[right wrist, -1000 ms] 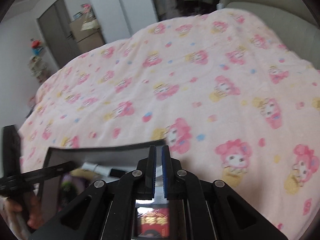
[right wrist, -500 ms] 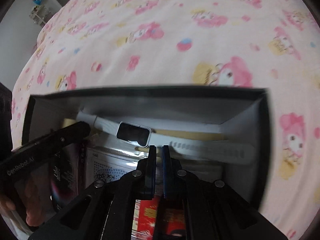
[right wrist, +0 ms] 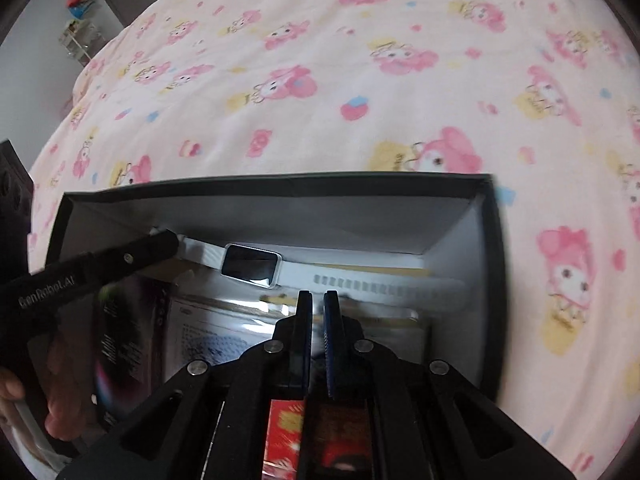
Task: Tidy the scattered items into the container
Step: 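Lower the smartwatch onto the box contents and open the left gripper, then withdraw both grippers from the box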
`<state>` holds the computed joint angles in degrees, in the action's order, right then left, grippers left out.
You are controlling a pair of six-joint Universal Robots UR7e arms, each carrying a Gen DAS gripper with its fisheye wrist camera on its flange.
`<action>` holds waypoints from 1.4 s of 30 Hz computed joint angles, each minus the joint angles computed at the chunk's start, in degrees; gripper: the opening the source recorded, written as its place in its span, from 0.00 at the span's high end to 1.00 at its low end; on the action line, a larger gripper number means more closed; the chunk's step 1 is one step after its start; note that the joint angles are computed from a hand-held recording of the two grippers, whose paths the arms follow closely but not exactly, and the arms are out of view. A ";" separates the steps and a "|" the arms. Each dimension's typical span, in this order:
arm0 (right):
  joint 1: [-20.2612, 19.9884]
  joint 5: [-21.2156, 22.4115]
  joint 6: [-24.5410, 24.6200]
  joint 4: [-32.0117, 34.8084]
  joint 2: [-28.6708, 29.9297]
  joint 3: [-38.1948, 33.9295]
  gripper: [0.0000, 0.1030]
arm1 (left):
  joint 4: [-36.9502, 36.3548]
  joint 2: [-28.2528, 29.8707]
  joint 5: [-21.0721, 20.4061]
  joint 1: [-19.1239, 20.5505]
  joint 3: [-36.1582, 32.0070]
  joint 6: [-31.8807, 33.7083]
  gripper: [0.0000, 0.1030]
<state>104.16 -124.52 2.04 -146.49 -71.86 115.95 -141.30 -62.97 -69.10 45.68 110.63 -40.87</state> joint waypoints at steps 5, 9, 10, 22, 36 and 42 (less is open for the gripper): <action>-0.40 1.39 -1.24 1.87 1.26 -1.09 0.96 | 0.96 -0.30 0.64 0.31 0.00 -1.57 0.90; 1.43 3.15 -3.41 -4.32 -1.04 1.11 0.96 | -0.46 -1.12 3.15 -0.79 0.86 -1.95 0.90; 1.95 2.76 -4.38 -6.32 -1.08 1.37 0.96 | -0.99 -1.20 3.58 -0.94 1.09 -2.05 0.90; -0.28 3.50 -1.96 -1.04 0.24 0.92 0.95 | 1.64 -0.86 1.24 -0.12 0.85 -3.55 0.79; 14.36 -12.69 -4.41 -10.72 -4.32 5.86 0.89 | 0.83 -5.99 9.04 -14.01 5.21 -0.30 0.79; 20.26 -16.13 0.55 -9.97 -9.46 8.19 0.89 | 5.63 -11.32 13.81 -22.99 7.34 -0.53 0.80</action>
<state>124.42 -140.66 2.59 -156.46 -81.33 124.14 -135.66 -74.29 -55.29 22.70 117.97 -41.40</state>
